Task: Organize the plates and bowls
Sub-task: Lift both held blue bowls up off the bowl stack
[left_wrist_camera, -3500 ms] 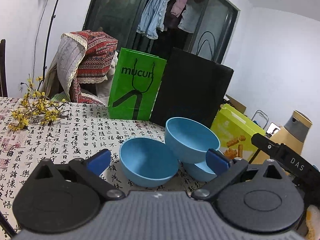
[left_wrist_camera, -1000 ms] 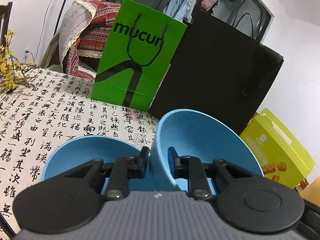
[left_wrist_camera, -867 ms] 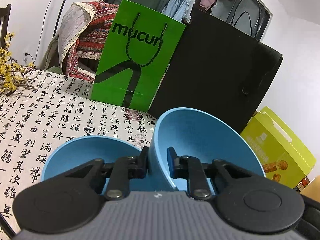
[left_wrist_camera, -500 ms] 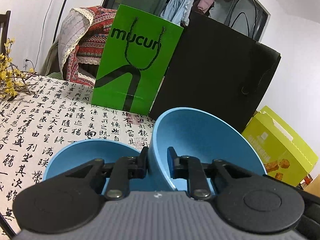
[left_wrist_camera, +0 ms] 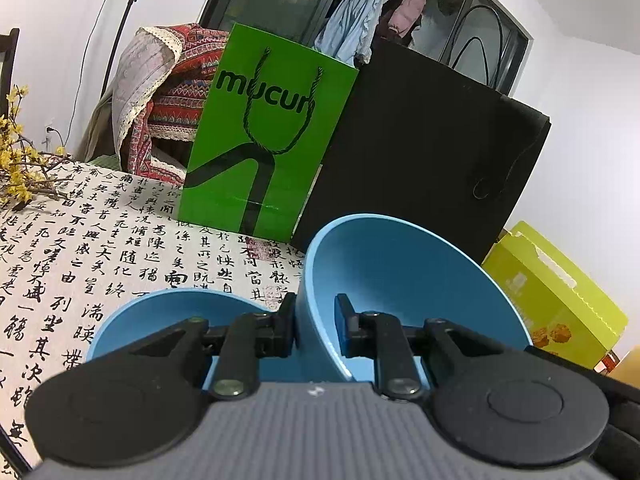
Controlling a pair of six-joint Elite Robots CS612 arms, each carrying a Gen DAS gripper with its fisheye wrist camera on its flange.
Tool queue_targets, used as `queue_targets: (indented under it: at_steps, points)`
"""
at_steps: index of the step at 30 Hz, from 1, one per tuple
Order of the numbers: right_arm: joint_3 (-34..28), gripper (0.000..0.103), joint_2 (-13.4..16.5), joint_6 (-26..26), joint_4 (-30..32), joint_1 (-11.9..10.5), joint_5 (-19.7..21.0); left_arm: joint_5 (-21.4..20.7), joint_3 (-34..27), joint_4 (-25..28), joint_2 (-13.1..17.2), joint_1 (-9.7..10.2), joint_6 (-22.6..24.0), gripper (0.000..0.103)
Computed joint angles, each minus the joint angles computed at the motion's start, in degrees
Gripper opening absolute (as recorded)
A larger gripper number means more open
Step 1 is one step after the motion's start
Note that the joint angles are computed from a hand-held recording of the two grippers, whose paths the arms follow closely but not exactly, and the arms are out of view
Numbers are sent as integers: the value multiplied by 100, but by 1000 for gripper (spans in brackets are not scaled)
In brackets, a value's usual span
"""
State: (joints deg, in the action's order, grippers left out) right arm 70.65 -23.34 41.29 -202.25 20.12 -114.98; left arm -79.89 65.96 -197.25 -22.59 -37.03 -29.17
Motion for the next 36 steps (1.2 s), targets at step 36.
queue_targets:
  at_steps: [36]
  points:
    - [17, 19, 29, 13, -324, 35, -195, -35, 67, -222, -17, -23, 198, 20]
